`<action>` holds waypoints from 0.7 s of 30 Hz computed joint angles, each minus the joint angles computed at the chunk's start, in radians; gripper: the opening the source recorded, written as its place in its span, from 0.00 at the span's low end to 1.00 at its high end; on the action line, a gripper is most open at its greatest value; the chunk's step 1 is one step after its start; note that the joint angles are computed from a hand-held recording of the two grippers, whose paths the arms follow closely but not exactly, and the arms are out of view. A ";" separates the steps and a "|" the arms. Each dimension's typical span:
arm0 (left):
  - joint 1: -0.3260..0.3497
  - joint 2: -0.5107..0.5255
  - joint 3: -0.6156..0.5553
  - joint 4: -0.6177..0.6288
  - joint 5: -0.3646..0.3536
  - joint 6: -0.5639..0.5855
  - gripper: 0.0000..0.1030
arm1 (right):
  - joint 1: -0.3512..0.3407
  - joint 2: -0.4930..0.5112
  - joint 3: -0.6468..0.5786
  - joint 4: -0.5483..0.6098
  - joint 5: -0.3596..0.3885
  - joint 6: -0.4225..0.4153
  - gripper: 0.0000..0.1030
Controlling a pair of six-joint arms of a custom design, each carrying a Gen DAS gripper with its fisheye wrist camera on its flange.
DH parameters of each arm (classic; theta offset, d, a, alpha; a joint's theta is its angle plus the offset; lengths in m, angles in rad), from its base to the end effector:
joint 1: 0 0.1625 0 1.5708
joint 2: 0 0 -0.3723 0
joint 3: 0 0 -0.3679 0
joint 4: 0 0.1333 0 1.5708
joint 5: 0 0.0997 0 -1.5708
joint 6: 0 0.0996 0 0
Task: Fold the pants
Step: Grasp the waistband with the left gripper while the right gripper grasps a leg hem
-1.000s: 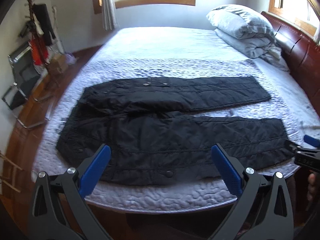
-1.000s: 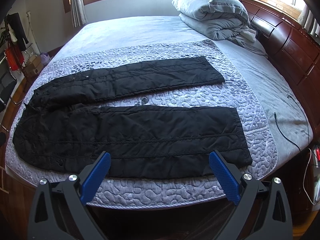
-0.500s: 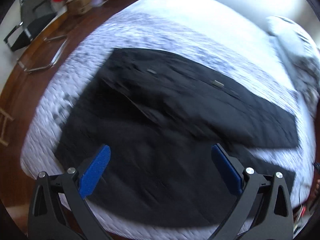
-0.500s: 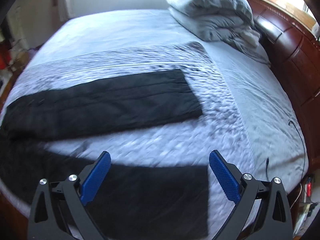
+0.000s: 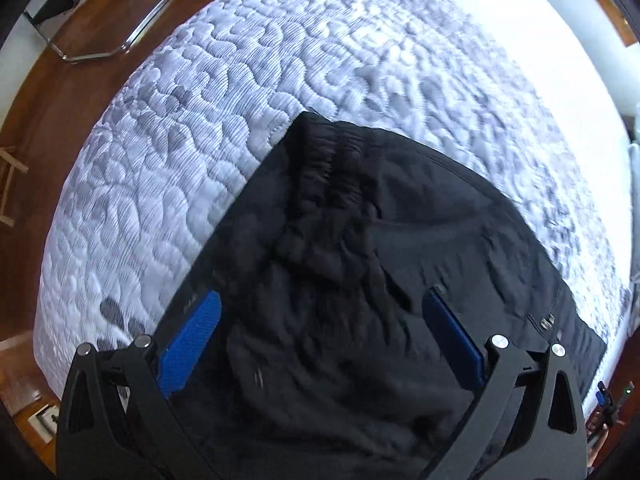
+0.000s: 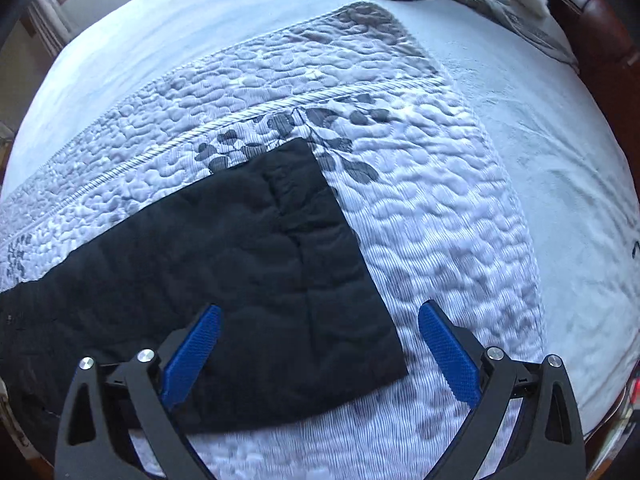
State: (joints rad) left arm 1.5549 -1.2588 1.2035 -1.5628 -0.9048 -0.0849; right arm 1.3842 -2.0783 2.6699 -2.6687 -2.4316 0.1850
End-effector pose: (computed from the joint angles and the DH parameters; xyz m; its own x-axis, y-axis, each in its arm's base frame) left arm 0.1855 -0.5879 0.4636 -0.7852 -0.1013 -0.6109 -0.0509 0.9937 -0.0994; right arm 0.0117 -0.2496 0.2743 -0.5327 0.6322 0.5627 0.2647 0.7560 -0.5987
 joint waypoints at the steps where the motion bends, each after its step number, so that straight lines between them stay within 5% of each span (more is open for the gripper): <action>1: 0.001 0.011 -0.007 0.001 0.001 -0.003 0.97 | 0.003 0.034 -0.006 -0.025 -0.009 -0.009 0.97; 5: 0.000 0.020 0.004 -0.014 -0.050 -0.023 0.92 | -0.037 0.113 -0.023 -0.138 0.035 -0.093 0.97; 7: -0.008 0.025 0.014 0.021 -0.042 -0.060 0.62 | -0.057 0.144 -0.035 -0.173 0.045 -0.111 0.97; 14: -0.038 -0.012 0.099 -0.032 -0.076 0.008 0.15 | -0.108 0.166 -0.042 -0.226 0.067 -0.154 0.97; 21: -0.073 -0.020 0.162 -0.089 -0.049 0.039 0.09 | -0.170 0.168 -0.068 -0.224 0.126 -0.228 0.97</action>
